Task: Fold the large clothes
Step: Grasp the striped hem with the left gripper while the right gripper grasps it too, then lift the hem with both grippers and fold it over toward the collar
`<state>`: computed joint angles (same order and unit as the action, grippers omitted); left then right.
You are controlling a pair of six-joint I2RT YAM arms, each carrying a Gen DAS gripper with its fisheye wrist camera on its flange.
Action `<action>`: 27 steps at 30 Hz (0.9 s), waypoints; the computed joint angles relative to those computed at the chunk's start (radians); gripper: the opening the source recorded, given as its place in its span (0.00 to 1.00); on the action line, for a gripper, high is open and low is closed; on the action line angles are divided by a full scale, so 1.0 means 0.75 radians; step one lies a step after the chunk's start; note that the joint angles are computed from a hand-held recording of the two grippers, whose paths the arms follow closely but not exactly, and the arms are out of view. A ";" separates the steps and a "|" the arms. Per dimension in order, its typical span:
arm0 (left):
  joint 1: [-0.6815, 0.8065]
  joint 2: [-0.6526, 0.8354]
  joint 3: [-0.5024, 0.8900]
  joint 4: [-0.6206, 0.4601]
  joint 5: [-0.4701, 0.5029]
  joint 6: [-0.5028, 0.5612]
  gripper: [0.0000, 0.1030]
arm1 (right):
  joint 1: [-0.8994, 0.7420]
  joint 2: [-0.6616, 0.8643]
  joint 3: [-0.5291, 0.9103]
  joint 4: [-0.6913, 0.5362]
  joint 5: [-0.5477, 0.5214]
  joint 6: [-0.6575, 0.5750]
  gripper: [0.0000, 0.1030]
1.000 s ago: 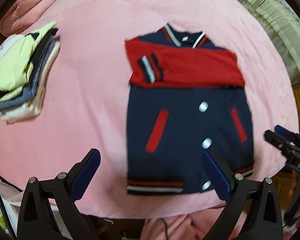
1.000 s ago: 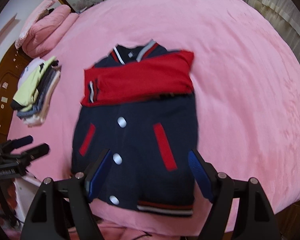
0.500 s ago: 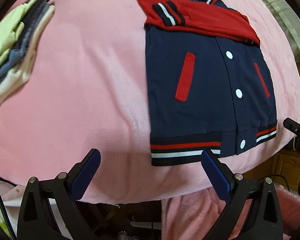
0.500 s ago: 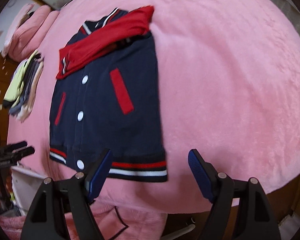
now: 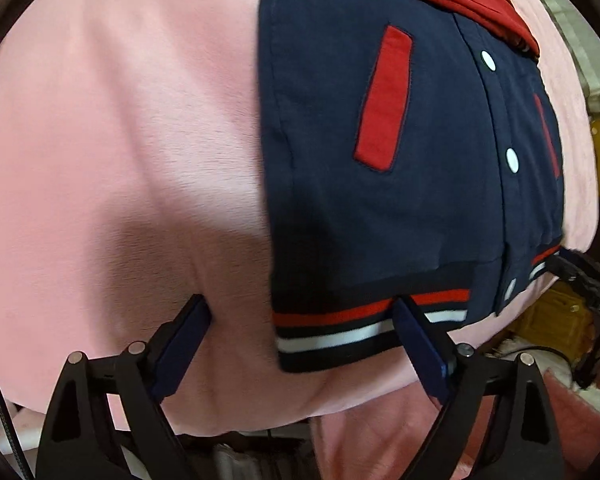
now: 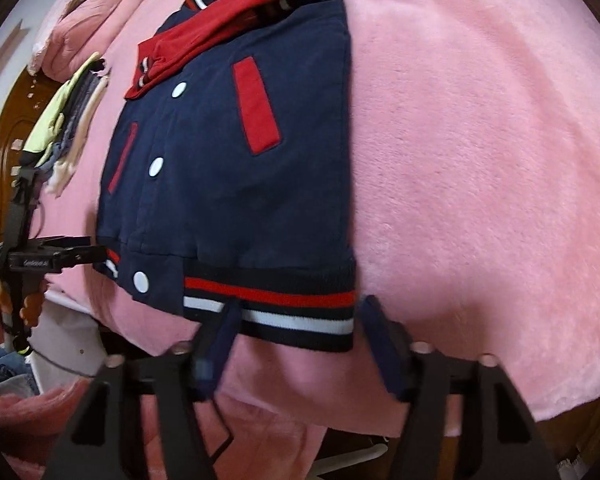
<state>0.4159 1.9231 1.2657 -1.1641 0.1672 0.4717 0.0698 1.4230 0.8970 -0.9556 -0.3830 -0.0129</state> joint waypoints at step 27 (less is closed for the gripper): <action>0.010 -0.080 0.348 -0.401 0.168 -0.436 0.06 | -0.001 0.122 0.362 -0.174 -0.341 0.266 0.10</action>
<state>0.4237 1.8633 1.5264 -1.4651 0.2930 0.1444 0.0689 1.5146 1.1687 -1.0862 -0.6391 0.1868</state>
